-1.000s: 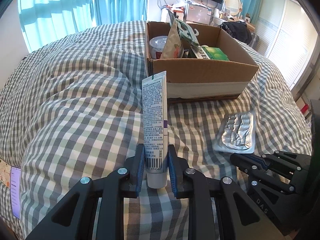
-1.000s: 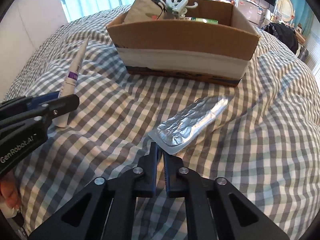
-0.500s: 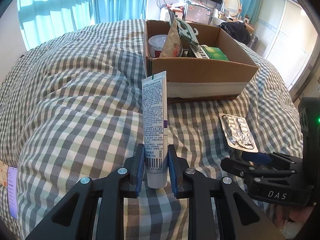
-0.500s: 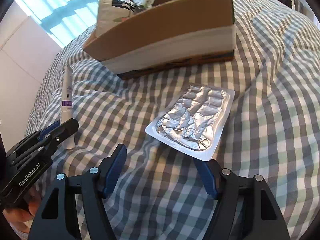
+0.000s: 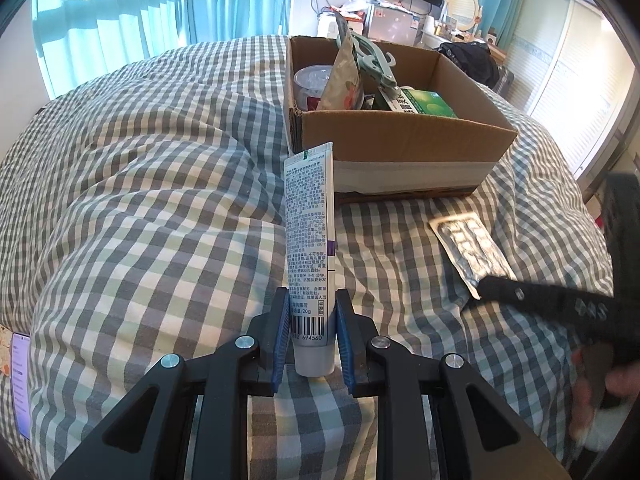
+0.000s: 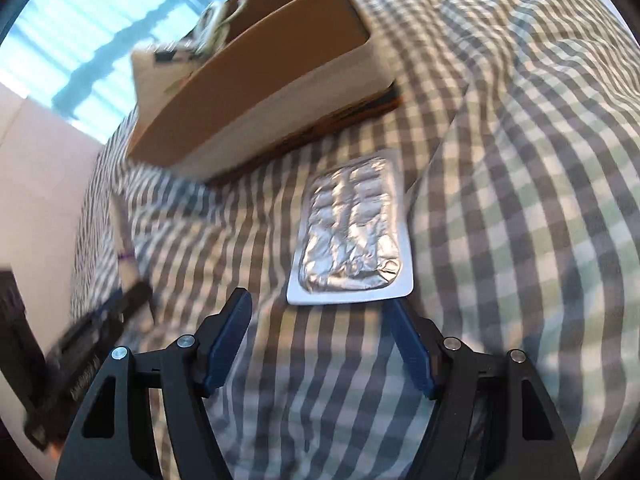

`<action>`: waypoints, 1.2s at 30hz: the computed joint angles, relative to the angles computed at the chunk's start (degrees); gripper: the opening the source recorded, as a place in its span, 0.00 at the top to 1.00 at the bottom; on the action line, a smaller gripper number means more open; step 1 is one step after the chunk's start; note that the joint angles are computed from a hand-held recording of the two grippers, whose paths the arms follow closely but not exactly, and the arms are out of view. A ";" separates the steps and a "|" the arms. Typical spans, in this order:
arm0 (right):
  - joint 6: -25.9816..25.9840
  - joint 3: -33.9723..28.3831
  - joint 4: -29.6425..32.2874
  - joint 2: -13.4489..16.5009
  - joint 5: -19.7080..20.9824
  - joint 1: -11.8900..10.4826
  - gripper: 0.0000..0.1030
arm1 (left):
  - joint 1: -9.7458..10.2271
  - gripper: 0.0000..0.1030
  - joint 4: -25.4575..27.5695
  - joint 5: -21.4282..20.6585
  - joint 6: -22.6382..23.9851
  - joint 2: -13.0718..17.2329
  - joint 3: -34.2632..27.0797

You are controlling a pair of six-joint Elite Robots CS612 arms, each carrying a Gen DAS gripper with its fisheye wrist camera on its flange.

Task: Organize objects
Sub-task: 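Grasp the silver blister pack with the right gripper while left holds the tube, then lower tube and blister pack into the cardboard box and open both grippers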

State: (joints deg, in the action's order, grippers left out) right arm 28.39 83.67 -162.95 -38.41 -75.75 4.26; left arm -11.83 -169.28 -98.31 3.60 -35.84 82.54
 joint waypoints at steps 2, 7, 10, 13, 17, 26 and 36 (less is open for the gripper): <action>-0.14 -1.51 1.30 0.60 -2.11 0.18 0.38 | -0.05 0.79 -0.05 0.15 0.19 -0.01 0.03; -0.88 -3.77 3.06 1.61 -8.28 0.88 0.69 | -0.05 0.79 0.34 0.06 0.08 0.04 -0.17; -1.86 -3.53 1.26 1.64 -9.94 1.33 0.71 | -0.13 0.79 0.56 0.20 0.24 0.11 -0.34; -4.24 -3.01 -0.26 1.00 -13.54 2.18 0.79 | -0.10 0.79 0.61 0.13 0.36 0.13 -0.39; -10.74 -2.69 -2.65 0.39 -22.11 4.33 0.85 | -0.03 0.79 0.85 0.11 0.23 0.21 -0.57; -15.38 -2.31 -6.51 0.44 -23.78 4.99 0.88 | -0.06 0.79 0.77 0.13 0.42 0.12 -0.41; -11.10 -7.80 -3.41 3.99 -17.65 4.10 0.82 | -0.05 0.79 1.37 0.14 0.51 0.34 -0.74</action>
